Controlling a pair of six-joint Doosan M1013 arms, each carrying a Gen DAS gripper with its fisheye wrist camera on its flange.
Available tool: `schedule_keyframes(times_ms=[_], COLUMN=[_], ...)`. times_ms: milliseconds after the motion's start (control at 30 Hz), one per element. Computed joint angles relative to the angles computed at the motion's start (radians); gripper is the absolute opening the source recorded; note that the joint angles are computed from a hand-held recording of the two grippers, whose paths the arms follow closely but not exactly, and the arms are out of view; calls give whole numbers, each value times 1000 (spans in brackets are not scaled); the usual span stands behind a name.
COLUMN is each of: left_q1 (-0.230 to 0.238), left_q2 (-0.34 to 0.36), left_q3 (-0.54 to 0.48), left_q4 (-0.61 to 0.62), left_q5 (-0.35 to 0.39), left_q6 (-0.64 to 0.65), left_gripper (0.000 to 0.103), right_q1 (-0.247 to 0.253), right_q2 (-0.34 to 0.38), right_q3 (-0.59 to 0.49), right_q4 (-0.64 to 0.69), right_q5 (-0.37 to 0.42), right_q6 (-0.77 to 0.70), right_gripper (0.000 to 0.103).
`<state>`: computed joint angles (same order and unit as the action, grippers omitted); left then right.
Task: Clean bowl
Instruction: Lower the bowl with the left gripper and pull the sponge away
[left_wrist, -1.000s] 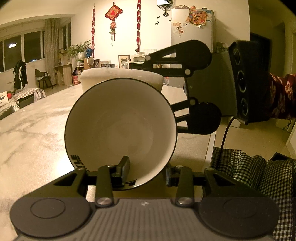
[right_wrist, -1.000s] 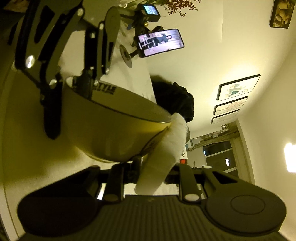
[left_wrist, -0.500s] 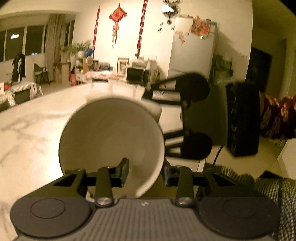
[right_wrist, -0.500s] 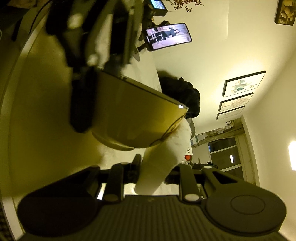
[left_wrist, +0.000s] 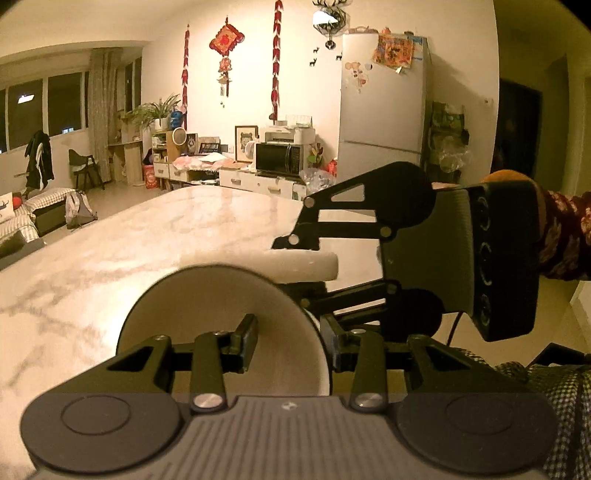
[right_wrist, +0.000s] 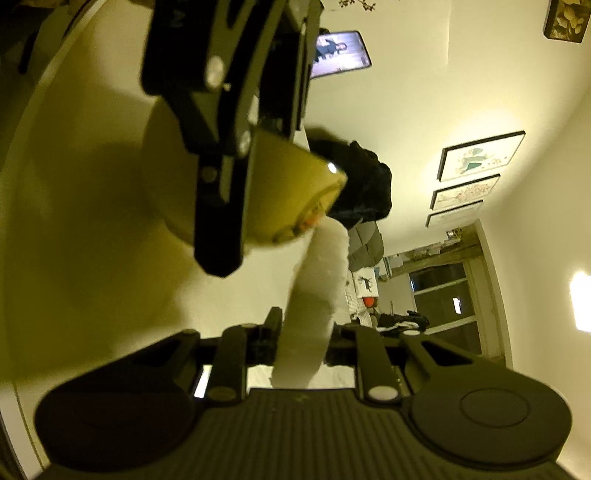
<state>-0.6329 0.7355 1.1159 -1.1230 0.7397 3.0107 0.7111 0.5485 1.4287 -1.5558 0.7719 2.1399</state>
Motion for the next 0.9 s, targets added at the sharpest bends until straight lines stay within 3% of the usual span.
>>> schedule_keyframes(times_ms=[300, 400, 533, 767, 900], left_q1=[-35, -48, -41, -57, -87], left_q2=[61, 67, 63, -9, -61], left_q3=[-131, -140, -127, -21, 49], left_q4=[176, 243, 188, 125, 232], left_q5=[51, 21, 11, -177, -354], left_q6=[-108, -149, -136, -156, -303], left_gripper=[39, 41, 41, 51, 52], right_q1=[-11, -16, -18, -11, -2], right_q2=[-26, -33, -37, -18, -4], right_q3=[0, -3, 4, 0, 6], right_q4=[178, 254, 280, 259, 186], right_q5=[57, 75, 87, 115, 138], right_q6=[-21, -48, -42, -31, -18], right_gripper=[20, 20, 21, 26, 28])
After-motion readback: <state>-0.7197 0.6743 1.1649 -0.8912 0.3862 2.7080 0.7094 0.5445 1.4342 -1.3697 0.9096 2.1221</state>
